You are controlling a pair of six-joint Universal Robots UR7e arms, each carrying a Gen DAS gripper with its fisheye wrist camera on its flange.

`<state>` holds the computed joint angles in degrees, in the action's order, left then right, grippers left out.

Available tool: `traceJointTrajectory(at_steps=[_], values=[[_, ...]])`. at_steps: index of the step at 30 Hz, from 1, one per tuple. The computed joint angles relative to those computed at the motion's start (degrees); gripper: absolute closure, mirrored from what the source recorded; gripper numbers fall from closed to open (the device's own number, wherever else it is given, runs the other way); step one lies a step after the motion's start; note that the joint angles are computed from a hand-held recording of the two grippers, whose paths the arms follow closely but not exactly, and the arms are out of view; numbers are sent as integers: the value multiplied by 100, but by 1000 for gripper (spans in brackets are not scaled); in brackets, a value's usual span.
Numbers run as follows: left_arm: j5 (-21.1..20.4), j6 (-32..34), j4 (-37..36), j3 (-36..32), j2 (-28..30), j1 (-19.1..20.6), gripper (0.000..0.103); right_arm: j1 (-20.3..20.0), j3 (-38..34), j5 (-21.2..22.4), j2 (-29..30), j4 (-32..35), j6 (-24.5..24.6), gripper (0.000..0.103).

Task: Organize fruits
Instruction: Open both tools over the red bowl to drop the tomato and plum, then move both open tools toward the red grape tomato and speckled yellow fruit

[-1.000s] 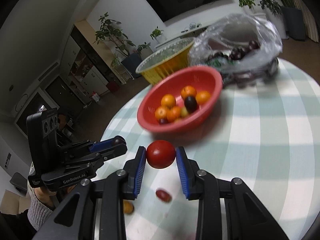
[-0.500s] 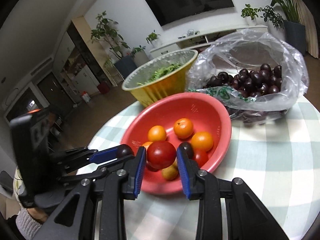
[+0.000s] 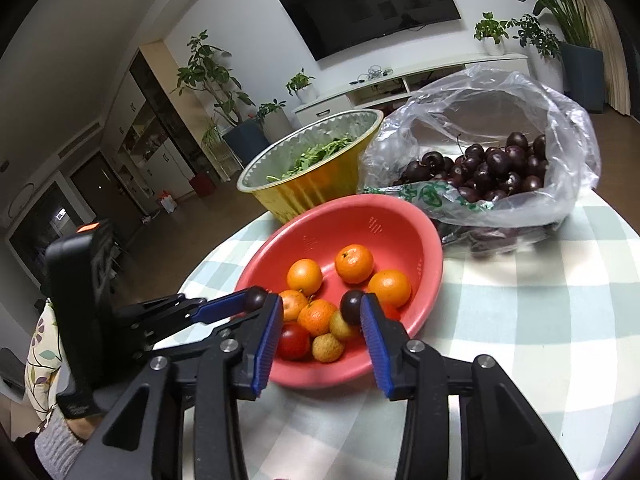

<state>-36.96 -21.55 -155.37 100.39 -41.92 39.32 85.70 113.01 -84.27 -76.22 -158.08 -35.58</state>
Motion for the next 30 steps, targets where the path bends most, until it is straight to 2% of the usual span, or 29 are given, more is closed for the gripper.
traceJointTrajectory(at_steps=[3, 4, 5, 6, 10, 15, 24, 30], values=[[47, -78, 51, 33, -22, -33, 71, -47, 230, 99, -218, -43, -55, 59], [69, -90, 51, 44, -28, -48, 68, -67, 299, 136, -285, -51, -70, 59], [97, -96, 35, 61, -37, -66, 57, -80, 361, 153, -343, -63, -78, 58], [148, -88, -24, 93, -44, -90, 54, -94, 414, 171, -395, -64, -91, 58], [180, -160, -166, 226, -152, -180, 54, -171, 682, 247, -683, -76, -213, 57], [212, -372, -173, 588, -404, -431, 54, -238, 1000, 155, -978, -75, -491, 52], [-117, -1372, 493, 1498, -873, -995, 54, -80, 1462, -740, -926, -238, -1450, 52], [-402, -1922, 729, 1959, -1063, -1307, 54, 19, 1680, -1049, -880, -422, -1956, 52]])
